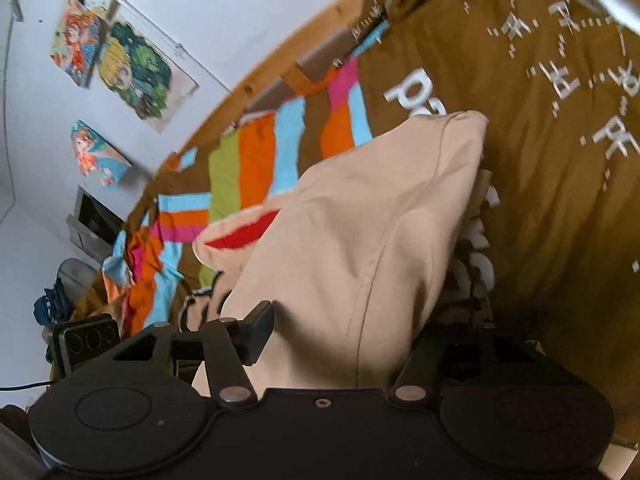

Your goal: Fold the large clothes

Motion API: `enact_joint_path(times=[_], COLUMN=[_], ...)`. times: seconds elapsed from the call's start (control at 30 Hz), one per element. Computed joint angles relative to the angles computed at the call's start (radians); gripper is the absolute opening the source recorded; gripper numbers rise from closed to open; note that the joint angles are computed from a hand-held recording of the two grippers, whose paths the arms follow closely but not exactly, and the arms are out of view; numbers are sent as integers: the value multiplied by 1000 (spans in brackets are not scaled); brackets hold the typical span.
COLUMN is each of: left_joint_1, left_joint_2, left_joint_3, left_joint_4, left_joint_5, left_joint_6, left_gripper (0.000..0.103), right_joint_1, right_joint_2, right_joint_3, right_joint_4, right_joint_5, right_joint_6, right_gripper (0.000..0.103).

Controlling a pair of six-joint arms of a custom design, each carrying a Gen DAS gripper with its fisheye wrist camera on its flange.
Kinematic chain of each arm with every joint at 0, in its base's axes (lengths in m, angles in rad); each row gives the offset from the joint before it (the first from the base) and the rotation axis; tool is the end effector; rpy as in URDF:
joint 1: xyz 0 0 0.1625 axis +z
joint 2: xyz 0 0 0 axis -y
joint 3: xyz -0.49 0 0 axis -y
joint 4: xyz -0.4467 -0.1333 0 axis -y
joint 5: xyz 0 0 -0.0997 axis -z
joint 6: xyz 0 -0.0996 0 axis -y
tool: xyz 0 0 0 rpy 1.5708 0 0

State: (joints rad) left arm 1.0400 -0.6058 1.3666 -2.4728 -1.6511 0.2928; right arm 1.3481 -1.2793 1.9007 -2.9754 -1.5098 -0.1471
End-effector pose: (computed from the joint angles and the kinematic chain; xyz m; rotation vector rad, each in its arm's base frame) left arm -0.3167 -0.7870 0.0493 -1.2242 -2.7813 0.1989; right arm -0.0065 -0.6597 0.3717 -0.0712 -2.8259 1.1631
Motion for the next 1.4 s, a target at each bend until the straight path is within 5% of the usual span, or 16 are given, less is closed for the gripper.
enact_joint_path(times=[0.23, 0.4, 0.5, 0.57, 0.63, 0.87, 1.1, 1.4], left_joint_1=[14, 30, 56, 73, 68, 35, -22, -93], left_joint_2=[25, 93, 138, 140, 136, 84, -6, -137], left_joint_3=[-102, -208, -274, -279, -267, -167, 3, 169], left_joint_4=[-75, -29, 51, 39, 15, -89, -307, -428], left_joint_5=[61, 221, 259, 211, 227, 305, 382, 384], left_joint_6=[49, 89, 17, -4, 13, -36, 6, -16], left_gripper=[75, 75, 78, 80, 82, 89, 100, 102], right_joint_1=[51, 89, 117, 130, 141, 150, 177, 255], right_joint_2=[82, 229, 331, 386, 424, 406, 350, 259], right_joint_3=[-95, -252, -343, -383, -398, -316, -185, -22], right_joint_4=[-111, -141, -124, -113, -138, -275, -491, -730], right_joint_5=[60, 22, -130, -243, -338, -398, -404, -415], right_joint_6=[8, 21, 30, 34, -31, -238, -280, -340], right_gripper=[60, 60, 67, 66, 66, 86, 93, 102])
